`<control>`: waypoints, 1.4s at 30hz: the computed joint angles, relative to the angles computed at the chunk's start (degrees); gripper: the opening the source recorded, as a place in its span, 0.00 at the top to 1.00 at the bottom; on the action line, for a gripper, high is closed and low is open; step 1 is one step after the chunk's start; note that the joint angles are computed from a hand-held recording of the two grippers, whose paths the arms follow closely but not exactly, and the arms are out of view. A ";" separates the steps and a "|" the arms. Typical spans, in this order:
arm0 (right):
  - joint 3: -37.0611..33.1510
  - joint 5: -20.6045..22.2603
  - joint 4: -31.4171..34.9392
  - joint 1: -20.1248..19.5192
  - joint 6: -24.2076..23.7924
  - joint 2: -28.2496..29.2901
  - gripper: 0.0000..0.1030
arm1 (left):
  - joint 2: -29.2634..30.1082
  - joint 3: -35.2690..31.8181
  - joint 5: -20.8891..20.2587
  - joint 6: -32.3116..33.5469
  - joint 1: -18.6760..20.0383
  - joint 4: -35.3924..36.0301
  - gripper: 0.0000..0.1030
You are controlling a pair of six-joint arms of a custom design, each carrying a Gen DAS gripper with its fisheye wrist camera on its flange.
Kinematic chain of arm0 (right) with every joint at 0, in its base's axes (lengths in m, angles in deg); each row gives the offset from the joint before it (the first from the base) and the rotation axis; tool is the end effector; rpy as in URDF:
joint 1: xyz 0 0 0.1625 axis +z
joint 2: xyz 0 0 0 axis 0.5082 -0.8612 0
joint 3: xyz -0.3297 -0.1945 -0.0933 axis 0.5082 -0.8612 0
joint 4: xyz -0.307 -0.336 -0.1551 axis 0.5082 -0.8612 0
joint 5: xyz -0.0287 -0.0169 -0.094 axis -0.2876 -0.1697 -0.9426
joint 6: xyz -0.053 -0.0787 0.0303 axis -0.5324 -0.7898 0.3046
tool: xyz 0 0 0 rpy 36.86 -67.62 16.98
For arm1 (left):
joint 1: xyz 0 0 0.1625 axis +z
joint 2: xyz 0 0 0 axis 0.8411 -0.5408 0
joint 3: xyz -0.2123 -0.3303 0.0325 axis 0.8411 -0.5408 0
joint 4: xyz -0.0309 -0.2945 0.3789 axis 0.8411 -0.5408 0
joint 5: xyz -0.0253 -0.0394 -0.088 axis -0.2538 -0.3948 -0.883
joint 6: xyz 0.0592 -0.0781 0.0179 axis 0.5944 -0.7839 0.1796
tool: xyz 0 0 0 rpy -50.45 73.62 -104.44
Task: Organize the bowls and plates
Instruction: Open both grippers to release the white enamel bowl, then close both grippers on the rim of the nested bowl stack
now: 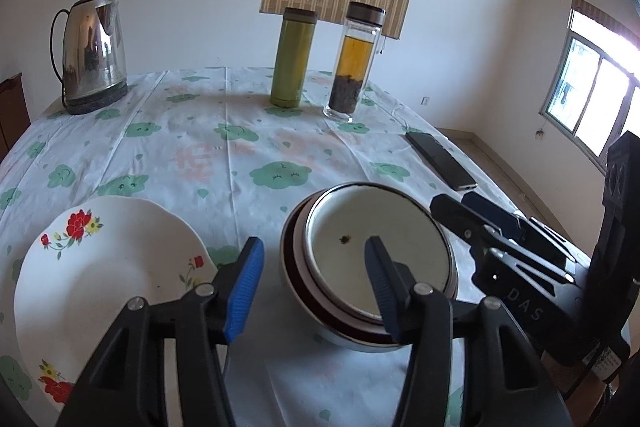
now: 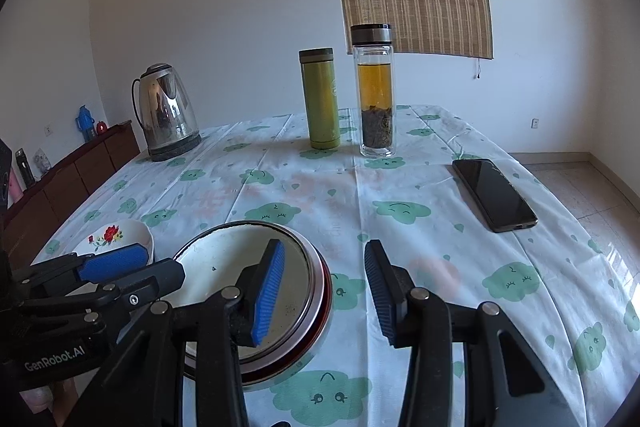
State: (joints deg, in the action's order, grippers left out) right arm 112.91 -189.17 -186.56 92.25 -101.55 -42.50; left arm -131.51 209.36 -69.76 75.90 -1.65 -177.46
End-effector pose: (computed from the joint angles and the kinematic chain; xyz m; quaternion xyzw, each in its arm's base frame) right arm 0.3228 -0.3562 -0.0964 0.2719 -0.8473 0.4042 0.2115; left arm 0.0161 -0.3323 0.2591 0.1429 0.8778 -0.3902 0.2383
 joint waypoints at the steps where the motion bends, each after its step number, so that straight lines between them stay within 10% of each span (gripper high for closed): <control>1: 0.09 0.02 0.01 -0.12 0.20 -0.09 0.57 | 0.10 -0.27 -1.01 -0.26 0.55 0.40 0.49; 42: 1.38 4.96 10.75 -2.54 5.36 -2.00 0.63 | 5.22 -1.63 -5.44 0.46 4.45 -0.45 0.47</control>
